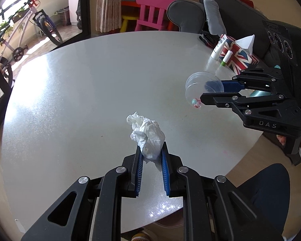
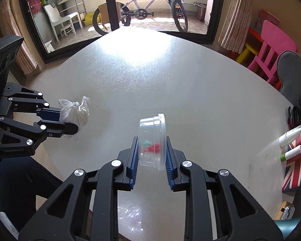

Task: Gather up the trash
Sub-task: 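Carry the tub and tissue over the pink wastebasket with both grippers, then open both grippers to drop the tub and tissue into the wastebasket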

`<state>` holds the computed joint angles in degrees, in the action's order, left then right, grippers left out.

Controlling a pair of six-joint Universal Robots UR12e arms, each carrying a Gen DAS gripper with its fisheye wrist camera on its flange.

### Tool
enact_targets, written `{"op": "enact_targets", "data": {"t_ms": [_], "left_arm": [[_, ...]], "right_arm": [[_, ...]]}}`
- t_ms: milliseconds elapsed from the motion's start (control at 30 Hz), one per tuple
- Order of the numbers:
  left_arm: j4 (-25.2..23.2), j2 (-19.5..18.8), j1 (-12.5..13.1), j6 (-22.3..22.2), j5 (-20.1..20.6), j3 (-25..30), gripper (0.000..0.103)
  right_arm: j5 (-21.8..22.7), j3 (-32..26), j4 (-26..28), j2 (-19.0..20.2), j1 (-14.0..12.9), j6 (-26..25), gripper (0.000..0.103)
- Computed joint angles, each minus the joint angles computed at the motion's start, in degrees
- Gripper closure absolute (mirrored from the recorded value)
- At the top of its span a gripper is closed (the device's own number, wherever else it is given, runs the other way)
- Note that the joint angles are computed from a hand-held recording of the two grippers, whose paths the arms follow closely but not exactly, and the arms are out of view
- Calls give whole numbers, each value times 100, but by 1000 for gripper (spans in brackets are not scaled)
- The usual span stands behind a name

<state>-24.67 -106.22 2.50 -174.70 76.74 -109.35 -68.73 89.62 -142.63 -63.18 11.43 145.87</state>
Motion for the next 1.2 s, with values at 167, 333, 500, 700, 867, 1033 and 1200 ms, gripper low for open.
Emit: {"op": "enact_targets", "data": {"t_ms": [167, 333, 500, 700, 867, 1033, 1200], "left_arm": [[77, 199, -62, 53, 31, -209, 86], [185, 402, -123, 79, 23, -420, 86], [297, 559, -197, 119, -2, -593, 86], [397, 724, -258, 92, -74, -815, 86], [433, 809, -288, 56, -114, -963, 86], [389, 887, -291, 60, -124, -1081, 86], [379, 911, -280, 49, -117, -1095, 86]], "right_arm": [[190, 447, -215, -368, -124, 102, 79], [315, 898, -307, -728, -227, 89, 79], [501, 1338, -357, -1069, -334, 34, 79], [711, 1744, -146, -1398, -419, -162, 79], [807, 1973, 98, -1523, -425, -276, 79], [870, 2017, 322, -1496, -389, -349, 79], [875, 1929, 408, -1449, -340, -404, 70]]}}
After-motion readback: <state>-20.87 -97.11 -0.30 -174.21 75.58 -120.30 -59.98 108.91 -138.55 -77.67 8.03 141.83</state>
